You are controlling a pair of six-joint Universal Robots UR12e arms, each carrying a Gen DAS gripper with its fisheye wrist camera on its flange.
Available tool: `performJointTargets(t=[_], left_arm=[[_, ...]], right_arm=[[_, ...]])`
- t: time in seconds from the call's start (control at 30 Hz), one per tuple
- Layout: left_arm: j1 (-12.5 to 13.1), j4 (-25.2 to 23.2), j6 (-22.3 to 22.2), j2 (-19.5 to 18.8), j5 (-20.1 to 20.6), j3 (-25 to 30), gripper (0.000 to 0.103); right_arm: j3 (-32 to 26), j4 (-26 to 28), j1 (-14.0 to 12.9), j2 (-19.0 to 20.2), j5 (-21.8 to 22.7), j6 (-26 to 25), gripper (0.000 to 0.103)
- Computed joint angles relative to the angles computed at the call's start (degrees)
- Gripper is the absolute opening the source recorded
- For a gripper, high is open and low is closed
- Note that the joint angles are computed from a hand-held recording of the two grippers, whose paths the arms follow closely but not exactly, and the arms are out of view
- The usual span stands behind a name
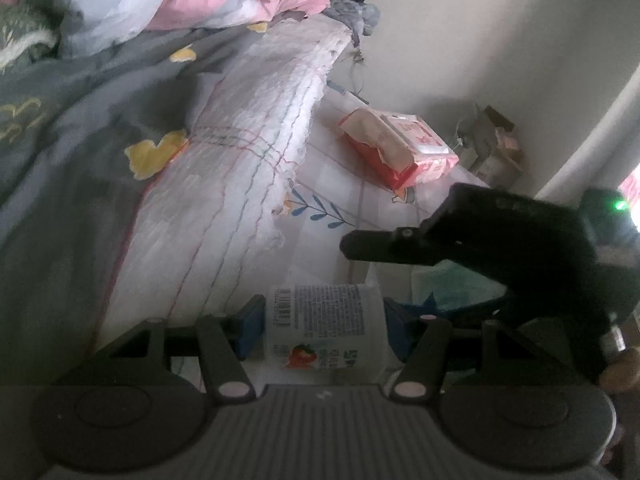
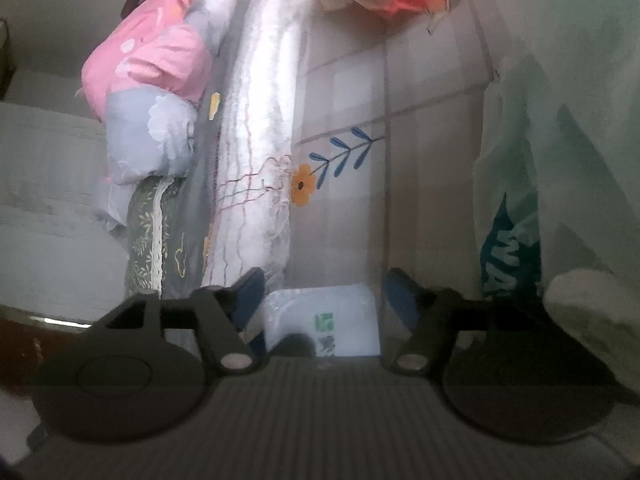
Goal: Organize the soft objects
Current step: 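Close the right tool on the white yogurt tub, then lift the yogurt tub and carry it toward the box with the right tool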
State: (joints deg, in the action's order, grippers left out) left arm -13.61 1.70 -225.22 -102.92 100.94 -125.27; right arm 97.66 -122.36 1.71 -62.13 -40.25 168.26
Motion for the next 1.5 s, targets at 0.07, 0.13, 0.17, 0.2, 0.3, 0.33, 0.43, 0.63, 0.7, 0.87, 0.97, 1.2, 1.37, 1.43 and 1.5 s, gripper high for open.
performJointTargets(t=[0.07,0.13,0.17,0.2,0.3,0.33,0.43,0.63,0.7,0.87,0.97,1.2,1.37,1.43,1.5], left_arm=[[0.5,0.86,-1.42,0.11,-1.22,-0.4,0.062],[1.08,1.99,-3.1,0.15,-2.79,-0.87,0.062],[1.45,2.71,-4.12,0.14,-3.84,-1.15,0.062],[1.67,3.27,-5.08,0.1,-4.64,-1.35,0.062],[1.85,4.02,-6.38,-0.05,-5.87,-1.51,0.063],[1.65,3.85,-6.29,-0.11,-5.74,-1.39,0.063],[1.0,3.77,-6.22,-0.35,-5.18,-1.08,0.063],[0.72,4.0,-6.42,-0.67,-6.26,-0.82,0.063],[0.31,4.63,-5.25,-0.66,-5.39,-0.8,0.065],[-1.05,5.74,0.73,-0.32,-2.35,-0.65,0.073],[-2.14,4.49,5.3,0.11,-0.28,-0.4,0.075],[-5.65,-0.1,16.97,-0.56,7.04,0.92,0.078],[-6.42,-0.83,18.89,-1.59,9.17,1.42,0.079],[-6.96,-0.72,20.89,-1.99,10.52,1.64,0.079],[-7.52,-0.97,22.62,-2.41,12.07,2.02,0.078]], right_arm=[[-0.61,2.36,0.1,0.55,0.59,-0.83,0.075],[-1.14,4.38,0.13,0.9,1.46,-1.17,0.075],[-1.35,5.08,0.2,0.97,1.55,-1.35,0.075],[-1.58,6.02,0.2,1.06,1.76,-1.74,0.075],[-2.12,8.99,0.18,1.27,2.48,-2.71,0.072],[-1.93,8.45,0.18,1.09,2.1,-2.44,0.069],[-1.44,6.24,0.27,0.43,0.04,-2.34,0.063],[-1.0,4.63,0.16,-0.22,-2.13,-2.8,0.063],[-0.97,3.6,0.14,-0.21,-2.81,-2.19,0.063],[-1.27,3.64,0.28,-0.34,-4.02,-2.93,0.063],[-1.16,2.69,0.98,-0.93,-5.61,-4.3,0.064],[-1.2,3.93,1.15,-1.42,-4.9,-7.27,0.065],[-0.74,4.52,0.6,-1.57,-2.89,-7.27,0.065],[-0.89,6.51,0.23,-1.61,-1.6,-7.86,0.065],[-0.95,8.18,0.05,-1.78,-0.77,-9.1,0.065]])
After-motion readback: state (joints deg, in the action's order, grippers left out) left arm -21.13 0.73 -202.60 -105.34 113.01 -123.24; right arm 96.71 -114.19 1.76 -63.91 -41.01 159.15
